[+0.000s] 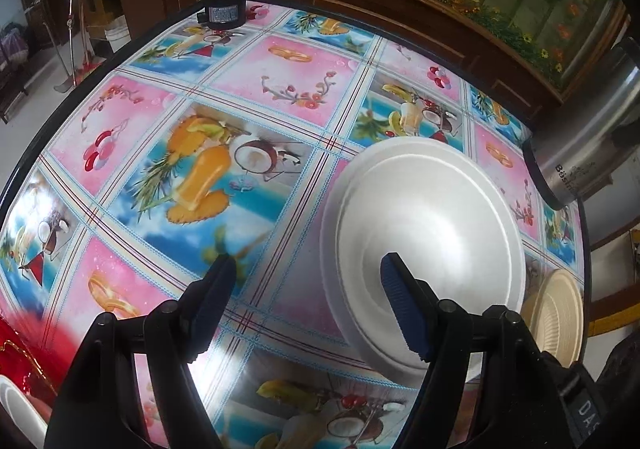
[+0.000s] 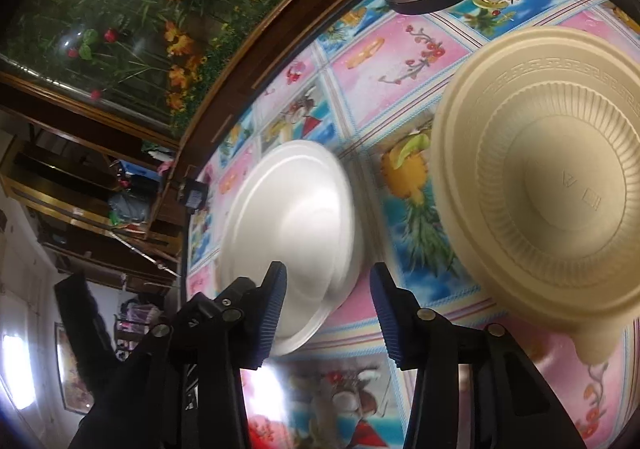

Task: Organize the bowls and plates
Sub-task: 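Grasp the second white plate by its rim with the left tool and lift, then carry the white plate with the left tool toward the stack in the right tool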

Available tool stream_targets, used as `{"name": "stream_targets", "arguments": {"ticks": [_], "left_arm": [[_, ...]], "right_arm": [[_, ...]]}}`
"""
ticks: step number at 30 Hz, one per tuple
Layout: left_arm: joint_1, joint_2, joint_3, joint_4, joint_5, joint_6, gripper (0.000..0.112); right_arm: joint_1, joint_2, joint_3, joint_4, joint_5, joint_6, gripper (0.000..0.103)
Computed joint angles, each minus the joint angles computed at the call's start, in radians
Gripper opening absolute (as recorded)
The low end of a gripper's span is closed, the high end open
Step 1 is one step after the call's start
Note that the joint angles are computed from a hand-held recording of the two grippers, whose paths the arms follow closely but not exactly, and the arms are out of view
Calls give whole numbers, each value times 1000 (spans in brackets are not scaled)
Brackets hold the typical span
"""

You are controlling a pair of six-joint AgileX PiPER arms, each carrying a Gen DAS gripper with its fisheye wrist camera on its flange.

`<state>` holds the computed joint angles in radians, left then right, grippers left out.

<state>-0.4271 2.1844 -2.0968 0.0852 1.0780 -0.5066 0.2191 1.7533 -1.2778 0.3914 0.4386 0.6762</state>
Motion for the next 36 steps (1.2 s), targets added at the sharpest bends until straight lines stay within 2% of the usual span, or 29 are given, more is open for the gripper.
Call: {"name": "stream_targets", "arguments": {"ticks": [1,2,3,4,7,12,15,20,23,27,36], "left_arm": [[-1,10,-11,-1,7,5,45],[-2,25,-32,-6,30,23,33],[-1,41,-55,-18,58,45,20],[-2,44,-56,-17,66,54,17],[-8,-20,58,-9,-1,70,17],[-22,-188,292,10,-116,85,16],[-36,-310,452,20,-187,86,16],[-65,-474,643,39,-254,77,16],[-79,-570,757,39,-292,78,16],[-93,-689,898,30,-330,87,16],[-134,-870,1091,53,-361,83,16]], "right_arm": [[-1,7,-2,7,-1,-8,32],[-1,19,-9,-2,6,-4,26],[-3,27,-12,3,10,-12,14],[-7,29,-6,35,6,-42,7],[-4,10,29,70,-14,-71,6],[39,-100,135,11,-53,-10,6],[93,-186,195,-138,-63,146,6],[220,-344,298,-467,-38,498,7],[318,-427,348,-675,11,734,7],[464,-519,405,-881,97,990,7],[776,-623,474,-1135,306,1381,7]]}}
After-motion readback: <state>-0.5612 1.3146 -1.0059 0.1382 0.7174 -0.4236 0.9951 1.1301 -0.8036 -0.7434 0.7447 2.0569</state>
